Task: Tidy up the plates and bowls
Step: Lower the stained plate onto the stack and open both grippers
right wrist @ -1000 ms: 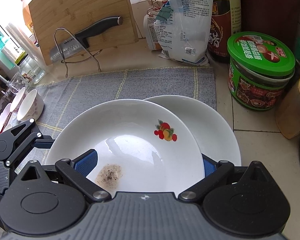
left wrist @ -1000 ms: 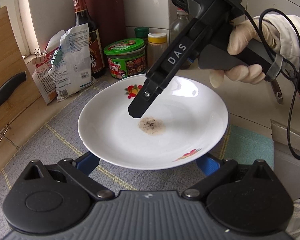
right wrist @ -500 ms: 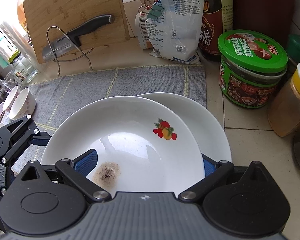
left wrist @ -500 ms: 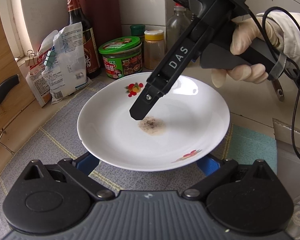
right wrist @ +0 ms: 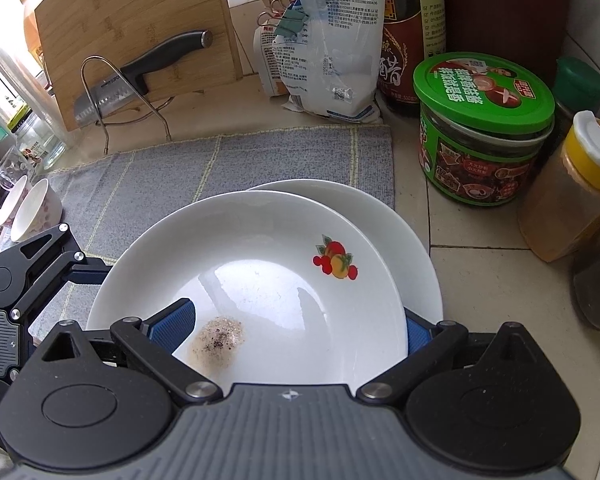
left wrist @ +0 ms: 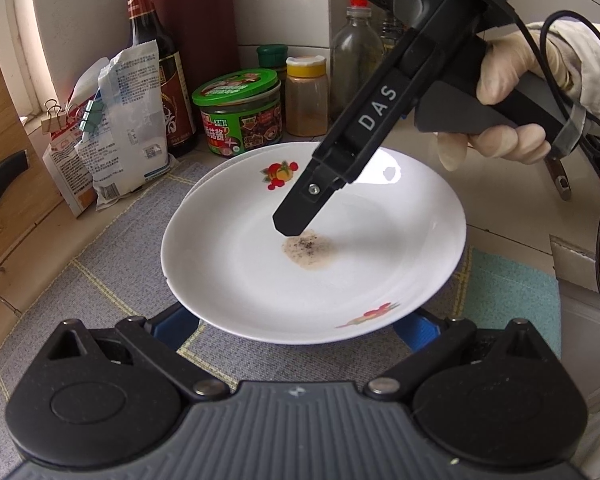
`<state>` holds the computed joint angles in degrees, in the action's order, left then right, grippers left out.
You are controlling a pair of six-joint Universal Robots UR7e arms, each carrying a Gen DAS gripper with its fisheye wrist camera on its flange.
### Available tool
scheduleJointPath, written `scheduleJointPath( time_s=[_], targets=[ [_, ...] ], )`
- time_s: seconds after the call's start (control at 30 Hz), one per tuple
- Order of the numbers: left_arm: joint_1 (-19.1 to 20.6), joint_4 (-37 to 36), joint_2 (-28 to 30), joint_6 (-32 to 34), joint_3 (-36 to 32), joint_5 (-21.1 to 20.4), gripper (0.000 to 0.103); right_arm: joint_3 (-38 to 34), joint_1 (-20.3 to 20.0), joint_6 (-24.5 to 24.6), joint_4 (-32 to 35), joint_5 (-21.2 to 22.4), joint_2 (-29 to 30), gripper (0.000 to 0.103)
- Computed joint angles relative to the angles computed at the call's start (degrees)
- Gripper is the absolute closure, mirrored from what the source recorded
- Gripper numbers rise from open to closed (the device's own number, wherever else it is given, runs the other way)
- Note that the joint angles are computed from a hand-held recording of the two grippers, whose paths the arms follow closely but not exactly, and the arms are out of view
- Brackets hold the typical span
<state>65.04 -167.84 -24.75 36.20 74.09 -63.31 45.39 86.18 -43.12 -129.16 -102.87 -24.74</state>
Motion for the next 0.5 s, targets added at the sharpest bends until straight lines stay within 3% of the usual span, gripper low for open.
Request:
scheduleJointPath(
  time_s=[0.5],
  targets=[
    [-0.1, -0.9, -0.3, 0.7, 0.3, 0.2, 0.001, 2.7, -0.2, 1.0, -2.0, -0.4, -1.8, 0.0]
  ],
)
